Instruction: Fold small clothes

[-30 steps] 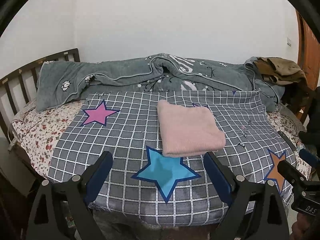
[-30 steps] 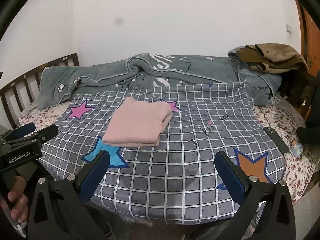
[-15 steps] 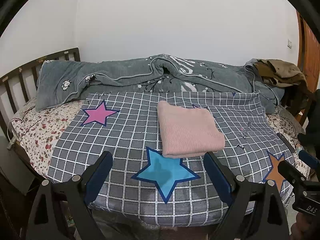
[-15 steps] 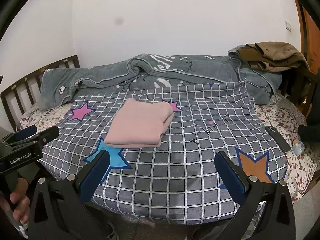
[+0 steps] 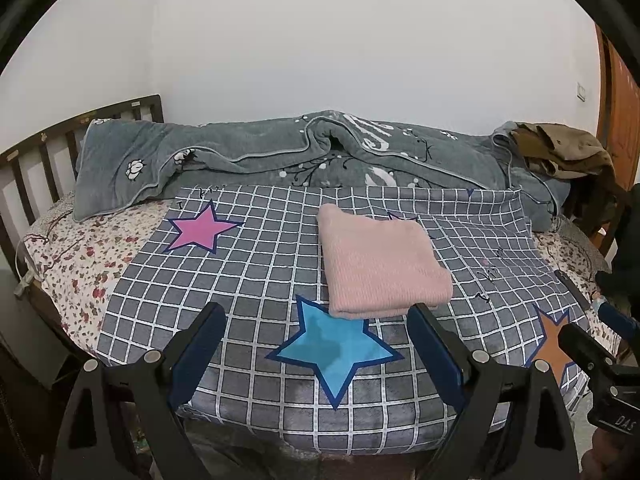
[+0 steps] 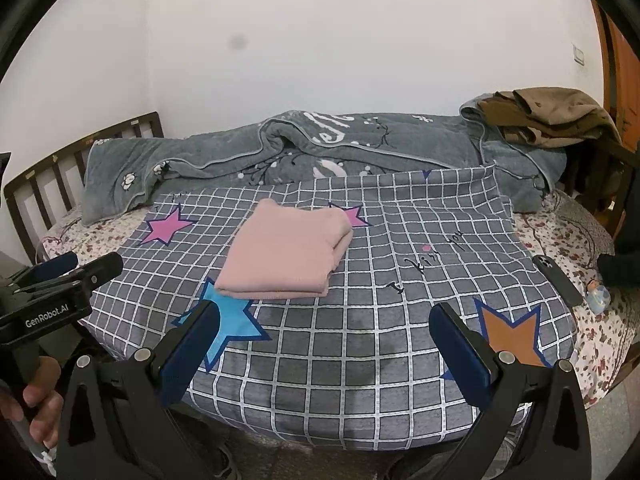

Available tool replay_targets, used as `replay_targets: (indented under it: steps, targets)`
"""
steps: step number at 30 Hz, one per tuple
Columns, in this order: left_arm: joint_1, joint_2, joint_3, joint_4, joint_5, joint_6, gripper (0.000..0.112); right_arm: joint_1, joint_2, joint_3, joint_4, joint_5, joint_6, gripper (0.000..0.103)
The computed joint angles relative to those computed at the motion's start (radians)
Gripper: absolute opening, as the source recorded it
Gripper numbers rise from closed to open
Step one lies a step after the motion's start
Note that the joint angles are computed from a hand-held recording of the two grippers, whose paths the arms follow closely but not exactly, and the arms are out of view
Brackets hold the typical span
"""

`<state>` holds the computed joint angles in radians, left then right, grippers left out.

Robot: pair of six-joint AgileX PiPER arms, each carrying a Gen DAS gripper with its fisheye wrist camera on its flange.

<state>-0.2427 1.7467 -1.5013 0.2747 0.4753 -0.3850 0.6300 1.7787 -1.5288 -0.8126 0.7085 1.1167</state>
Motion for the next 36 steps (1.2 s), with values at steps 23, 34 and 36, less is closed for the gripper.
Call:
replay_targets:
  steps: [23, 34, 36]
  targets:
    - [0.0, -0.006, 0.0, 0.004, 0.0, -0.005, 0.092, 0.008, -0.004, -0.007, 0.004, 0.013, 0.007, 0.102]
    - [0.002, -0.006, 0.0, -0.002, 0.0, 0.002, 0.092, 0.007, -0.006, -0.006, 0.004, 0.013, 0.01, 0.102]
    - [0.001, -0.007, 0.0, 0.0, 0.0, 0.001, 0.092, 0.006, -0.006, -0.005, 0.003, 0.011, 0.012, 0.102]
